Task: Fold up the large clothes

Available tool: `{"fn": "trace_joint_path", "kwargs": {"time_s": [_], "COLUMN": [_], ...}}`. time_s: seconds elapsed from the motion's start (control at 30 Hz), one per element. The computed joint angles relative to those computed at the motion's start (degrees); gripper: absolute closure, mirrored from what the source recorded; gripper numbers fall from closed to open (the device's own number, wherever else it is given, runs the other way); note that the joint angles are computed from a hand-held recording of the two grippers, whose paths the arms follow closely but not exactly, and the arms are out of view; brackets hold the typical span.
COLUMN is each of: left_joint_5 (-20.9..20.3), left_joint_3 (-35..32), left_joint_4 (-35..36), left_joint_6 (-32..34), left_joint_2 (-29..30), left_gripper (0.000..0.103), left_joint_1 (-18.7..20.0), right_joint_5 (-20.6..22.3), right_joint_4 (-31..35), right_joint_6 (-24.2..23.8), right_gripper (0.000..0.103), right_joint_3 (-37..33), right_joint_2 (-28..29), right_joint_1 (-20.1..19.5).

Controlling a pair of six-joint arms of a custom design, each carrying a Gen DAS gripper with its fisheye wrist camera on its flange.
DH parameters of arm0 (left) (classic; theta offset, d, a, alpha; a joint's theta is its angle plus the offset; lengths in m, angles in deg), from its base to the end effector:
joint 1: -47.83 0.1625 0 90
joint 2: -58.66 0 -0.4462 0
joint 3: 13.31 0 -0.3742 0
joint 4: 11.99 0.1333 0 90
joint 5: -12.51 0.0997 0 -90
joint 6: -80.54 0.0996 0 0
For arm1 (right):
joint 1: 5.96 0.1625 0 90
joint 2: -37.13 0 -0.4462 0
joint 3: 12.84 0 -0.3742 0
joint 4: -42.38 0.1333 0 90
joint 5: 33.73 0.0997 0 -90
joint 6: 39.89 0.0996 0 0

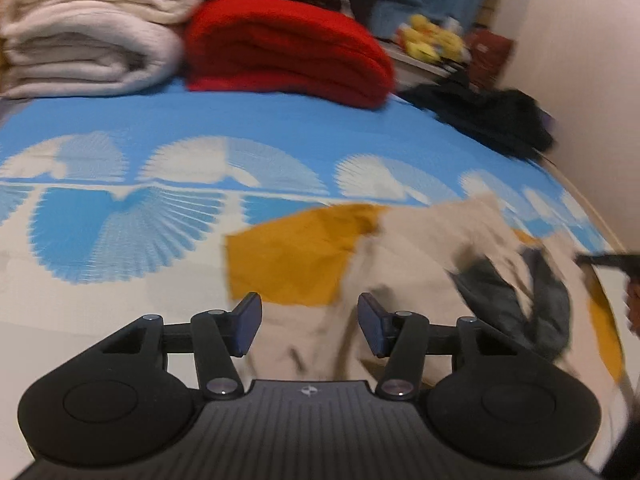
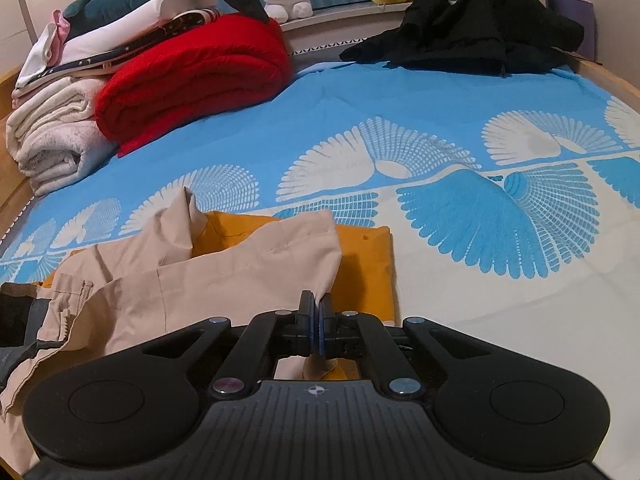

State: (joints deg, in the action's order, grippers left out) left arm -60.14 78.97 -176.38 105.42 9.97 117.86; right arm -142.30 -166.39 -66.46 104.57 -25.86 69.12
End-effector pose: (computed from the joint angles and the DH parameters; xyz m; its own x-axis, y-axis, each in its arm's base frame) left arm -0.0858 -0.7135 0.2090 -0.7377 0.5052 -0.4478 0.6655 0.6556 -0.3568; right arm -0.0431 -0.5563 0.3047 -0.8030 0.2793 0.5265 -0.2770 0.6074 -0.7446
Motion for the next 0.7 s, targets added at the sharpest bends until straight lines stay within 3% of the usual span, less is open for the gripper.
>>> {"fn": "trace_joint_path", "kwargs": {"time_s": [0.1,0.2,0.3,0.37,0.43,0.47,0.53,0.6,0.7], "left_joint_5": [2.02,1.59,-5.35,-7.39,-2.47,0.75,7.12,11.57,11.50], "left_joint_3": [0.53,-0.29,-1.44,-2.76,-4.78,-6.00,-8.33,-9.62,-10.00], "left_joint_4": [-0.11,-0.67,-4.84,-12.59,-16.00,-14.16,-6.48,-2.13,-3.07], "left_joint_6": [4.59,6.86,4.45,-5.05,-13.74,-15.26,-13.64,-12.21,-12.79], "left_joint_2": [1.40,3.13,3.65,4.71,6.53,7.50,9.37,10.87,11.06], "left_gripper": [0.047,0.102,0.103,0.103,0.103,0.103,0.103,0.103,0.103], "left_joint_1": [-0.96,-0.97,0.34,1.47,1.87,1.81,1.20,0.47,0.64], "right_joint_5": [-0.64,-0.97,0.15,4.08,7.40,6.96,2.80,-2.62,-6.54], "right_joint_4": [0.23,0.34,0.26,-2.38,-8.75,-11.38,-10.99,-5.71,-3.94], "right_joint_6": [0.02,0.15,-0.30,1.18,5.01,7.12,10.60,10.83,11.25], "right_gripper": [0.102,0.102,0.103,0.103,0.103,0.103,0.103,0.103,0.103], "right_joint_3": [-0.28,-0.42,-0.25,0.49,0.76,0.29,-1.56,-3.68,-5.66], "right_joint_2": [0.30,0.48,0.19,-0.53,-0.41,0.12,1.21,2.47,4.47], "right_joint_1": [0.15,0.17,0.05,-0.55,-1.12,-1.20,-1.24,-0.99,-0.83]}}
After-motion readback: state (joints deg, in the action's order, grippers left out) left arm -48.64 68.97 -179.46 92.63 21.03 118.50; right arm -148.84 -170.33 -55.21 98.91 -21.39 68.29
